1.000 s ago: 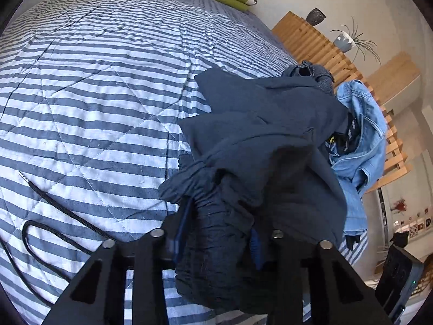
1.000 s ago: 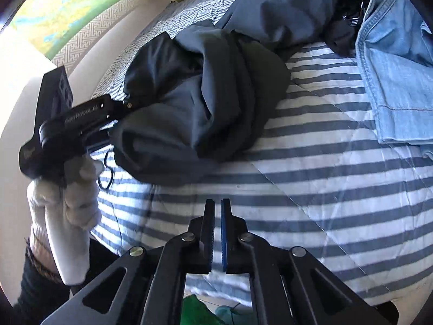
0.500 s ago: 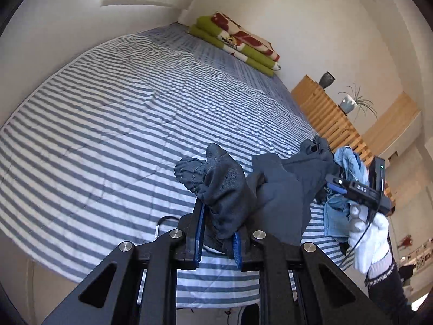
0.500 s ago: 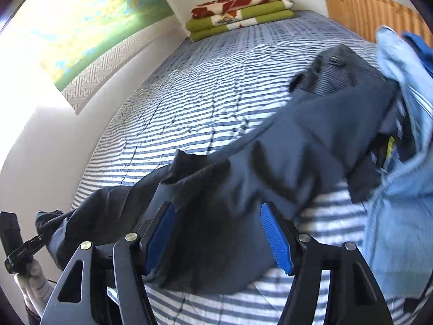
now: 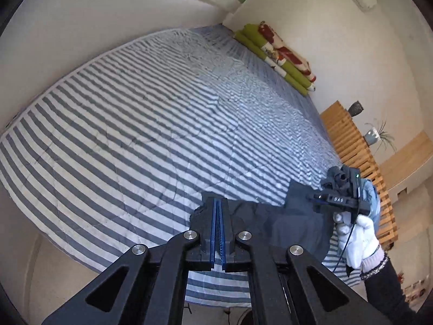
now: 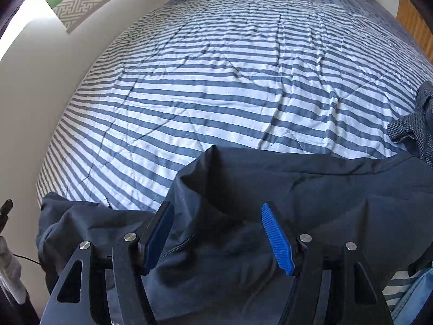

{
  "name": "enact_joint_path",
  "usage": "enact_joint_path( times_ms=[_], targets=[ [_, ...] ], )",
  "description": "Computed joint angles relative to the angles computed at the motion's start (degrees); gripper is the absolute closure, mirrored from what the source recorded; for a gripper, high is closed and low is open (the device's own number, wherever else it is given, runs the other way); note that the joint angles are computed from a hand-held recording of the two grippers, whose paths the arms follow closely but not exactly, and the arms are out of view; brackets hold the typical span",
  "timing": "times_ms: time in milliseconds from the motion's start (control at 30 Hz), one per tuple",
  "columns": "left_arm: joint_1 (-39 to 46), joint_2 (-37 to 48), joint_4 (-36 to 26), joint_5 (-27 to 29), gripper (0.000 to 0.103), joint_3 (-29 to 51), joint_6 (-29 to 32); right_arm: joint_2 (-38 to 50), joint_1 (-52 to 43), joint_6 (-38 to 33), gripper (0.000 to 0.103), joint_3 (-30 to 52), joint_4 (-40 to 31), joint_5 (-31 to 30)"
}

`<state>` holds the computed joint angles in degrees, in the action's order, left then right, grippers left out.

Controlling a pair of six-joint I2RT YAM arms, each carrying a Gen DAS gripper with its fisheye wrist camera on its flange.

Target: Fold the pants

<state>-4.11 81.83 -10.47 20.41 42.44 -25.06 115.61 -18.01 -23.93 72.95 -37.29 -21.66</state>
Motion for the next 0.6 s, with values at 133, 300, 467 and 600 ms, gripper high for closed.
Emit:
enact_joint_path(
  times_ms=[133, 300, 467, 600],
  targets=[
    [-5.2, 11.2, 2.8, 3.5, 0.023, 3.3, -2.7, 10.7, 0.9, 7.4, 0.038, 9.1, -5.8, -4.0],
    [-11.1, 24.0, 12.0, 5.3, 0.031, 7.9, -13.8, 5.7, 6.0, 6.4, 0.100, 2.5, -2.1, -0.6],
    [-15.8, 30.4, 3.6, -3.8, 0.092, 20.8, -10.6, -9.6, 5.1, 5.3, 0.101, -4.8, 4.7, 1.1],
    [-14.6, 30.4, -4.9, -7.9, 0.096, 35.3, -7.7, -15.1, 1.1, 8.2, 0.101, 8.5, 0.2, 0.4]
  ],
)
